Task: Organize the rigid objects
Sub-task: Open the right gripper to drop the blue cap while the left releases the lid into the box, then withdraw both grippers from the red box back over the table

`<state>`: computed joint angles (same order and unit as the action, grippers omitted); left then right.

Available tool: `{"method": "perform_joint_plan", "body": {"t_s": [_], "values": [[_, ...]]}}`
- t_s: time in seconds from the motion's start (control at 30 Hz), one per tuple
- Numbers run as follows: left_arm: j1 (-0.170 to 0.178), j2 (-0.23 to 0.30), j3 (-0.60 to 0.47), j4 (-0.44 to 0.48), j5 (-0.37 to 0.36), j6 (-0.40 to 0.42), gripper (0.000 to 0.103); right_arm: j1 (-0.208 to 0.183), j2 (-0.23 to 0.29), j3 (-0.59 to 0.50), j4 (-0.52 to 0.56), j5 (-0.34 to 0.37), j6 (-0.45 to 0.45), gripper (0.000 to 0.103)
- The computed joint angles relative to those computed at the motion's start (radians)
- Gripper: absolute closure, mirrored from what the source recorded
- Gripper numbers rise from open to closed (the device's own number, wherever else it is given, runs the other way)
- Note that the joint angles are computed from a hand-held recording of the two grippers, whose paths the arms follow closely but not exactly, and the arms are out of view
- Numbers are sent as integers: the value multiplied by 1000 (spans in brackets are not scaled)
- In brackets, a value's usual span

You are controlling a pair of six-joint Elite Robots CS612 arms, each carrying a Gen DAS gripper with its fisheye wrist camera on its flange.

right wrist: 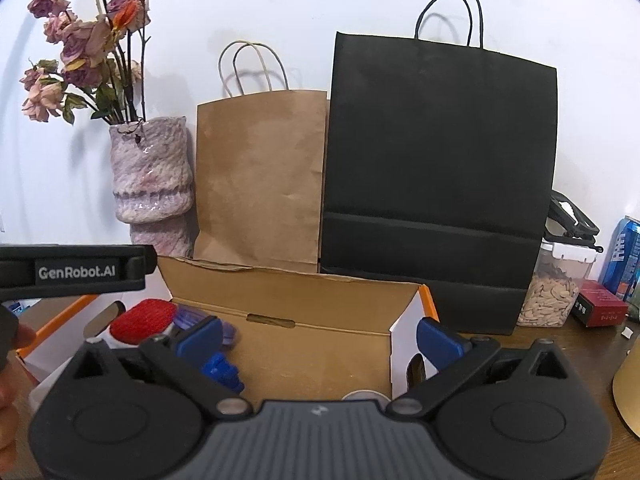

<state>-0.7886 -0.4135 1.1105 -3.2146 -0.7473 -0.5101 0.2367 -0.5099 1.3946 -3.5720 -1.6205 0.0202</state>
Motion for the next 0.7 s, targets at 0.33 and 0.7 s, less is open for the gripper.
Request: {"method": "perform_joint_plan", "body": {"t_s": [0.33, 0.7], "values": [[-4, -13, 20, -4, -8, 5, 0, 1, -7, 16, -18, 2, 3, 0], [-20, -50, 95, -55, -2, 14, 0, 2, -31, 76, -83, 5, 8, 0]]}}
